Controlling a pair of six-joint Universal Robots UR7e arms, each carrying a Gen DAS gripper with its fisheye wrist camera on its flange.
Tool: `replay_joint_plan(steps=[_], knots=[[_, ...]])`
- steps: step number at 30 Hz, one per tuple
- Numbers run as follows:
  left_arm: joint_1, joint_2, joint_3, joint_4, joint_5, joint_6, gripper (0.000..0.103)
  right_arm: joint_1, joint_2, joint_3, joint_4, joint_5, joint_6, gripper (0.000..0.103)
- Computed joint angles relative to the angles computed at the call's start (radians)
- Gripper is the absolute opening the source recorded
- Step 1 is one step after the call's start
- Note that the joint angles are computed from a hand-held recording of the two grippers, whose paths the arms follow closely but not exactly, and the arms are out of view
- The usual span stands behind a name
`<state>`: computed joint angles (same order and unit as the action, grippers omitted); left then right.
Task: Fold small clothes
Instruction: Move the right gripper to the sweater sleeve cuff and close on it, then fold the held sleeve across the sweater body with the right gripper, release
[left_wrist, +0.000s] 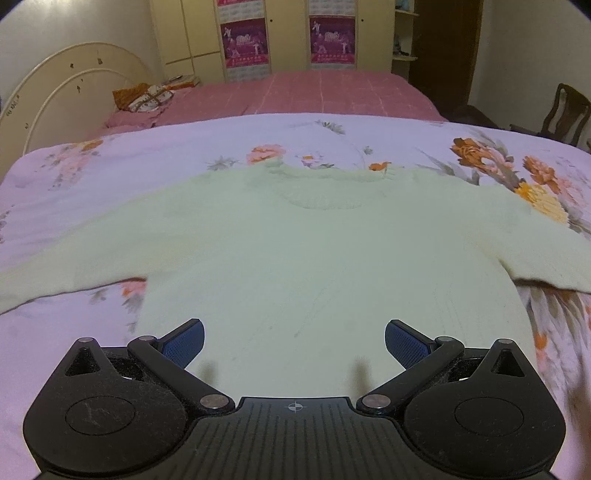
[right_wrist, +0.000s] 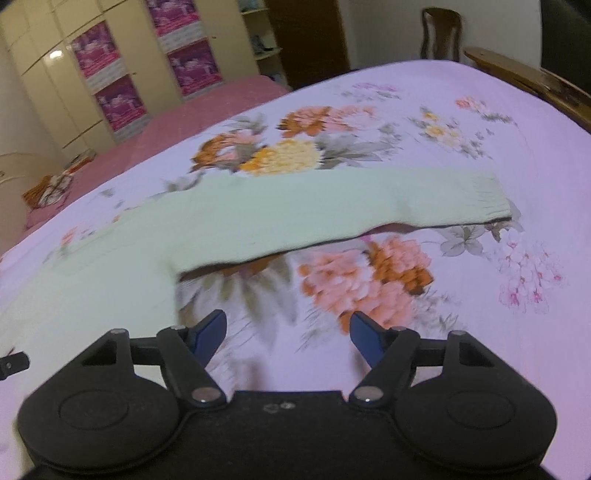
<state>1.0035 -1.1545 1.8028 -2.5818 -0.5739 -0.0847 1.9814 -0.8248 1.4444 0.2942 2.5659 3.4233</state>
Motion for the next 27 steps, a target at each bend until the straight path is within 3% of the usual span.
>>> replay_joint_plan(steps=[12,16,20,24,27], knots=[[0.056,0.103,-0.099,-0.021,-0.027,0.021,0.103,-0.168,-0.106,0.051,-0.136,-0.125,0.022,0.067],[0.071,0.116,-0.115,-0.038,-0.027,0.043,0.103,-0.194,-0.133,0.056,-0.223,-0.075,-0.030,0.051],[0.080,0.123,-0.120,-0.059,-0.025,0.067,0.103,-0.225,-0.163,0.075,-0.308,-0.034,-0.070,0.016],[0.092,0.115,-0.121,-0.079,-0.054,0.087,0.103,-0.233,-0.186,0.106,-0.406,-0.030,-0.176,0.005],[0.100,0.102,-0.121,-0.105,-0.076,0.103,0.103,-0.200,-0.187,0.119,-0.506,-0.037,-0.334,0.005]])
